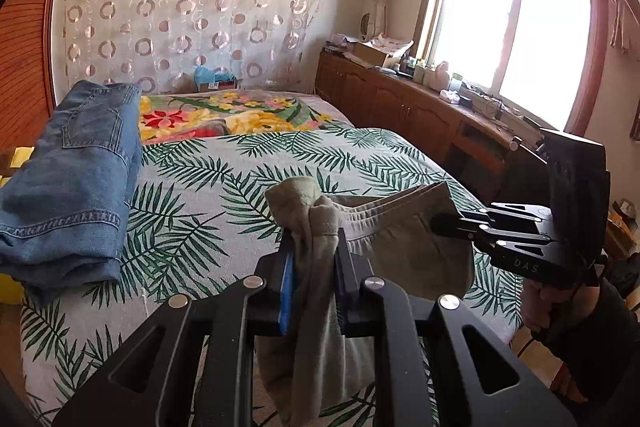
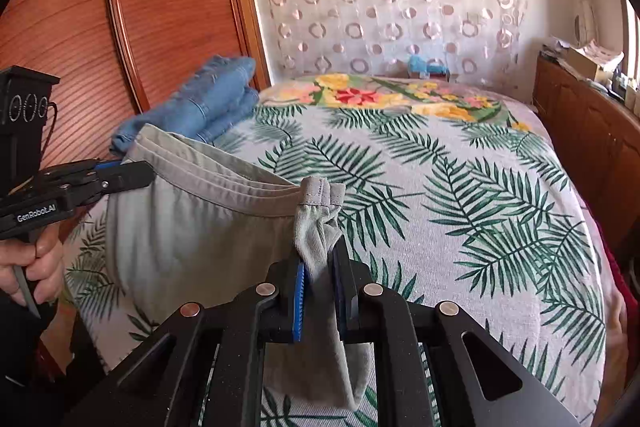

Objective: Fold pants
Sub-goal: 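Lift the folded shorts off the bed with both grippers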

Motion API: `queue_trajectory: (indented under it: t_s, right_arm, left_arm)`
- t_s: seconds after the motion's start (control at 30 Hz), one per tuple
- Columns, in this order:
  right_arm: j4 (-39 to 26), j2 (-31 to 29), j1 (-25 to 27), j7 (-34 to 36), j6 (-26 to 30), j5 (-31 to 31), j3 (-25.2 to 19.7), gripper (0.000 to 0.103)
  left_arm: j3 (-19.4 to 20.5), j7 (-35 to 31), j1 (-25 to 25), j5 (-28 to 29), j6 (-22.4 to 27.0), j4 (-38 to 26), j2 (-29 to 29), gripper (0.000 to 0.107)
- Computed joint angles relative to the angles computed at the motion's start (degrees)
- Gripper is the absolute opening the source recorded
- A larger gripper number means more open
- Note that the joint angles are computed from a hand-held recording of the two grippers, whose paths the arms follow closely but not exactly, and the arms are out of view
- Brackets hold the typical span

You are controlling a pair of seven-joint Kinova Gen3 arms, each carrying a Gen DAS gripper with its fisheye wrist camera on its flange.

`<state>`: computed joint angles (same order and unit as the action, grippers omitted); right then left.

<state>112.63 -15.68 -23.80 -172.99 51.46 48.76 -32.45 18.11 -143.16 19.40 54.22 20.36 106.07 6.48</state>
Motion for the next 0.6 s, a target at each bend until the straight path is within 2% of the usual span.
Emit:
queue_trajectory:
  t_s: [0.3,0.43,0.6]
  right_arm:
    - [1.4,-4.7,2.3,-2.7,3.0,1.5,-5.8,0.012]
    - [1.3,-5.8,4.3,-2.3,3.6,1.9,-8.1,0.012]
    - [1.5,-7.3,7.0,-0.7,2.1,1.8,-9.0,0.012]
  left_arm:
    - [-0.8,-8.3,0.9,8.2,-0.6,1.0,-2.9,0.018]
    - [-1.8,-10.4,2.0,10.0,-0.7,0.7,-3.9,0.018]
    - [-2.7,-13.2,3.3,12.5,-1.3,0.7,-5.0,0.018]
